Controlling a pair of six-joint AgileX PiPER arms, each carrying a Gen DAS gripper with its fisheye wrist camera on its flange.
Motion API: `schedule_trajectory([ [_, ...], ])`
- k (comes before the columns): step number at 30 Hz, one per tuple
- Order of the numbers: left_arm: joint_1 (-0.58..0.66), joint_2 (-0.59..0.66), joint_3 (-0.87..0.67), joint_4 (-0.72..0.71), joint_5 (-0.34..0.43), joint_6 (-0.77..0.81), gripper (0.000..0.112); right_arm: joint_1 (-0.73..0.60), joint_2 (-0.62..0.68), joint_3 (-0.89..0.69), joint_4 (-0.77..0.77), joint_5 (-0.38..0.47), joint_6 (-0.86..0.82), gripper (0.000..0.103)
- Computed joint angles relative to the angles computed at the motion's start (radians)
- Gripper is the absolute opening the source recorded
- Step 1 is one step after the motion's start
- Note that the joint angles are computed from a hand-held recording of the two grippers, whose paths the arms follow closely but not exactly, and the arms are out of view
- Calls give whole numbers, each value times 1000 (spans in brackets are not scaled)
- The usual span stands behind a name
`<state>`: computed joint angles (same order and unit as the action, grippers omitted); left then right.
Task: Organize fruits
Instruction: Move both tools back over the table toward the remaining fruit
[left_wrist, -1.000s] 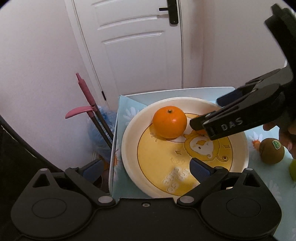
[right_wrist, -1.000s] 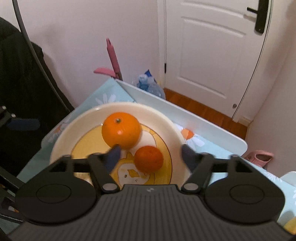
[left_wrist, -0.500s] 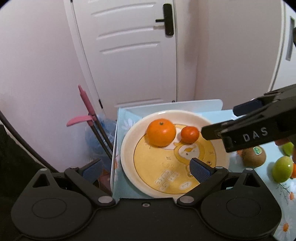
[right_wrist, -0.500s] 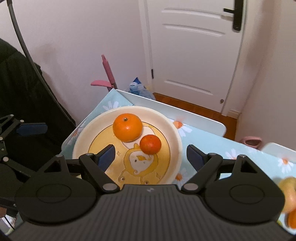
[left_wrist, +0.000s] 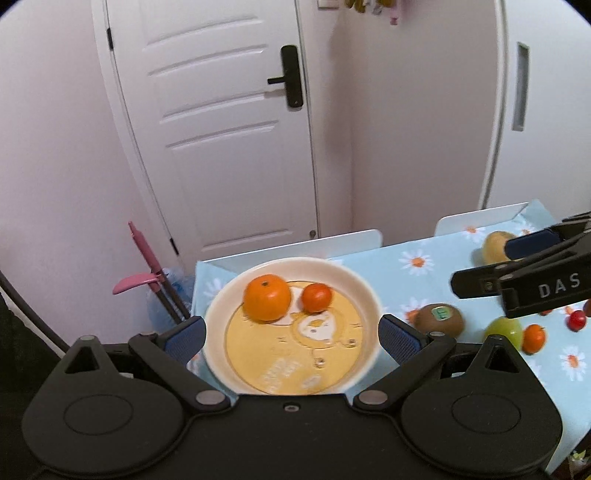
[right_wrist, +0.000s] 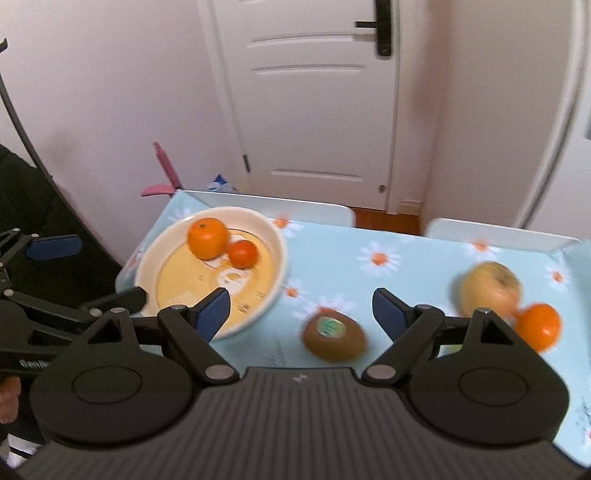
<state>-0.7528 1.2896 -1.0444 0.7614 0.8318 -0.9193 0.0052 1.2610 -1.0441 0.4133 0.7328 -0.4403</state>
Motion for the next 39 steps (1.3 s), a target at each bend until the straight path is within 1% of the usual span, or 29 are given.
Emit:
schedule_trajectory([
  [3, -94, 10, -18, 51, 64, -84, 101, -125, -52, 40, 64, 42, -136, 99],
  [5, -160, 21, -29, 76, 99, -149, 101, -214, -83, 67, 102, 65, -256, 99],
  [7, -222, 51, -52, 90, 137, -213, 101, -333, -96, 81, 172, 122, -400, 99],
  [9, -296, 96, -93, 107, 195, -283, 101, -465, -87, 80, 243, 201, -542, 99],
  [11, -360, 136, -124, 127, 235, -340, 101, -593, -69, 79, 293, 268, -674, 99],
  [15, -456, 246, -215, 139, 293, -403, 101, -761, -8, 66, 332, 351, -832, 99],
  [17, -482, 298, -259, 138, 306, -425, 101, -837, 40, 48, 341, 389, -899, 99],
  [20, -515, 372, -322, 134, 317, -457, 101, -912, 100, 26, 344, 407, -986, 99],
  [22, -521, 415, -349, 126, 299, -482, 101, -951, 137, 16, 349, 409, -1042, 99],
  [26, -526, 504, -412, 105, 278, -517, 99, -994, 212, 1, 348, 396, -1112, 98],
  [31, -520, 611, -496, 86, 246, -535, 94, -1016, 286, -1, 352, 368, -1176, 96],
  [35, -495, 687, -562, 47, 209, -530, 84, -1022, 339, -4, 358, 350, -1234, 96],
  [36, -487, 708, -582, 36, 204, -529, 80, -1024, 352, -4, 359, 349, -1247, 96],
  [38, -472, 742, -614, 15, 192, -534, 76, -1026, 372, -7, 362, 352, -1263, 95],
  [39, -465, 757, -627, 4, 185, -536, 76, -1026, 379, -7, 365, 353, -1272, 94],
])
